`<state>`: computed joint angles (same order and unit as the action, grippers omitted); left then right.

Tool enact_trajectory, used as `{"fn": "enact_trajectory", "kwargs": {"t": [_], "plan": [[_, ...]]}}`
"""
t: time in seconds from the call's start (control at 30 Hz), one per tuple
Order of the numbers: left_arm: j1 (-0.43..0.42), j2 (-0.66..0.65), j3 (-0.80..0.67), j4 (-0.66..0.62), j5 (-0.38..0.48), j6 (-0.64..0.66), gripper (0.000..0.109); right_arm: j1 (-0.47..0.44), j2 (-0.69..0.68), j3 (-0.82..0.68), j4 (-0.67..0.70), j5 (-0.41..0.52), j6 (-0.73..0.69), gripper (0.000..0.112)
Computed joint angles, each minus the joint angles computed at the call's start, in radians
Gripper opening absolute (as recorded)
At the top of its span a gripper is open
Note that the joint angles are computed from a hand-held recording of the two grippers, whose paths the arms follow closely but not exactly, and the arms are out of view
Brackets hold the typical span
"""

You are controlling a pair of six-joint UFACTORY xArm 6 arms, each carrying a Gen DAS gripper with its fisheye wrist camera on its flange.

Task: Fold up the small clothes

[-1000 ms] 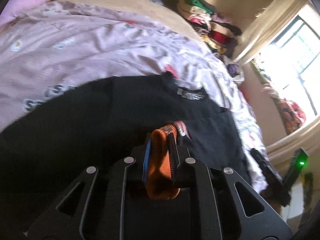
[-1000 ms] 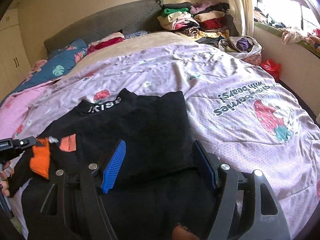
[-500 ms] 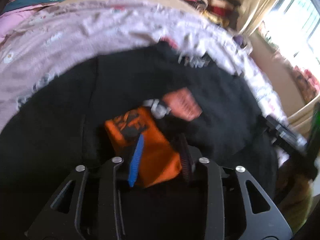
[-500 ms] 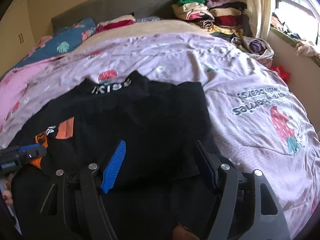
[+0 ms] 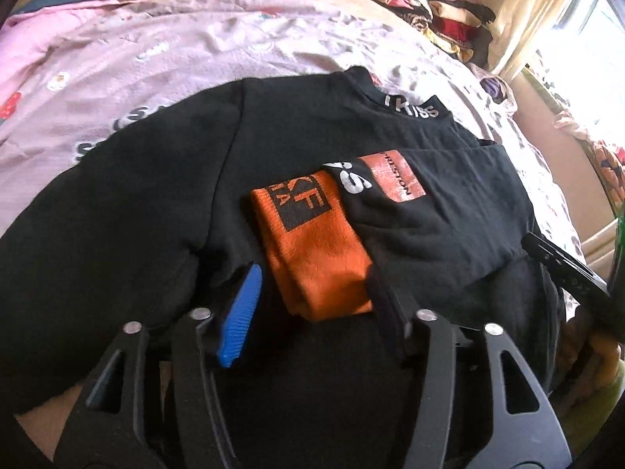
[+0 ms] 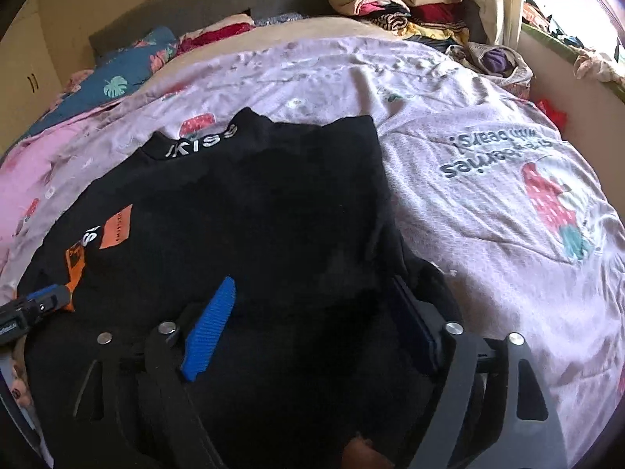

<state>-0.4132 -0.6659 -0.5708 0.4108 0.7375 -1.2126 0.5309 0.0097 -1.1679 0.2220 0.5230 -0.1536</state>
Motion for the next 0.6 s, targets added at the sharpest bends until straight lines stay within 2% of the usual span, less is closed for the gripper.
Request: {"fn": "enact_trajectory", "kwargs": {"t": [0.07, 0.13, 0.2, 0.27, 0.4, 0.6], "plan": [[-0.024, -0.023, 0.006, 0.014, 0.021, -0.036, 0.060, 0.001, -0.021, 0.015, 0.021, -0.007, -0.013, 0.083], [-0.048, -0.044, 0.009, 0.037, 0.043, -0.076, 0.065, 0.003, -0.046, 0.034, 0.052, -0.018, -0.032, 0.095], [-0.063, -0.054, 0.005, 0.060, 0.053, -0.107, 0.081, 0.006, -0.069, 0.050, 0.070, -0.028, -0.049, 0.098], [-0.089, -0.062, -0.011, 0.097, 0.101, -0.145, 0.091, 0.010, -0.087, 0.061, 0.072, -0.030, -0.065, 0.099], [-0.130, -0.075, -0.036, 0.146, 0.186, -0.197, 0.093, 0.026, -0.117, 0.091, 0.038, -0.056, -0.054, 0.099], [-0.154, -0.095, -0.041, 0.160, 0.232, -0.226, 0.093, 0.043, -0.149, 0.116, 0.033, -0.081, -0.051, 0.099]]}}
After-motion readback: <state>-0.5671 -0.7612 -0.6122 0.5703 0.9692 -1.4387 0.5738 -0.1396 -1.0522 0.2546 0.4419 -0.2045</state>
